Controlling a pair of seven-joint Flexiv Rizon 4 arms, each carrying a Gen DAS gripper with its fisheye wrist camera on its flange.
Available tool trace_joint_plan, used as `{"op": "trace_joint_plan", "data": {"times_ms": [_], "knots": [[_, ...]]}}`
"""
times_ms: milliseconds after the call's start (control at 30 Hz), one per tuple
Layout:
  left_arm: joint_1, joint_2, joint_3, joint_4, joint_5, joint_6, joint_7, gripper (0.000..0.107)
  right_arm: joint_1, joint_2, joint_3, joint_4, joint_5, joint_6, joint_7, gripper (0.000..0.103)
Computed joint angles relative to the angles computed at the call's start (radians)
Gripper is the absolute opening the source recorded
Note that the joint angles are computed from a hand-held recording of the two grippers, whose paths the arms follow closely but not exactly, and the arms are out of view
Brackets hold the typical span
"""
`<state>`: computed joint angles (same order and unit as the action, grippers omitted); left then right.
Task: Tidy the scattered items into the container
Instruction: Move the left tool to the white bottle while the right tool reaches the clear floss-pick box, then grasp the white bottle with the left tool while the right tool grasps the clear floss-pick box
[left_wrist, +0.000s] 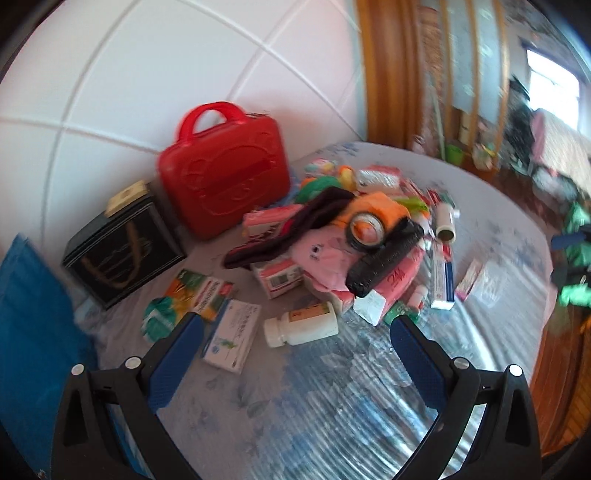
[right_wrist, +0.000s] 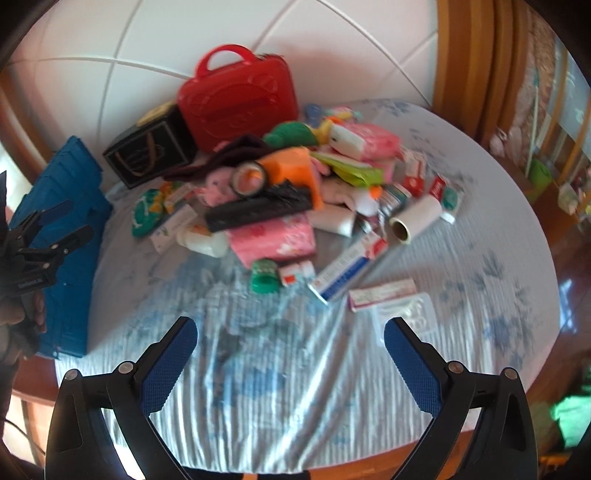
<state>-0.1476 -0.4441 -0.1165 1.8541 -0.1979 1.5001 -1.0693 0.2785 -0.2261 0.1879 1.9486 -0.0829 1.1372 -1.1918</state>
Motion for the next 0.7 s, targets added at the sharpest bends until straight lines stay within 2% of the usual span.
{"op": "trace_joint_plan", "data": {"times_ms": [100, 233, 433, 600, 700], "knots": [[0.043, -0.094, -0.074, -0.052, 0.028, 0.014, 0.127, 0.103, -0.016, -0.017, -0.007, 0.013, 0.013, -0.007, -0.006, 0.103], [0.049, -0.235, -0.095, -0.164, 0.068, -0.016, 0.269, 0.103, -0.032, -0.048, -0.016, 0.023, 0.023, -0.015, -0.005, 0.103], [0.028, -0.395, -0.053, -0.346, 0.051, -0.171, 0.373, 0.103, -0.049, -0.11, -0.02, 0.017, 0.032, -0.015, -0.01, 0.103], [0.034, -0.456, -0.063, -0.423, 0.018, -0.265, 0.432, 0.102, -0.055, -0.192, -0.043, 0.001, 0.014, 0.017, 0.011, 0.103], [0.029, -0.471, -0.067, -0.425, 0.016, -0.262, 0.472, 0.101, -0.052, -0.253, -0.075, -0.017, -0.025, 0.034, 0.042, 0.103]]}}
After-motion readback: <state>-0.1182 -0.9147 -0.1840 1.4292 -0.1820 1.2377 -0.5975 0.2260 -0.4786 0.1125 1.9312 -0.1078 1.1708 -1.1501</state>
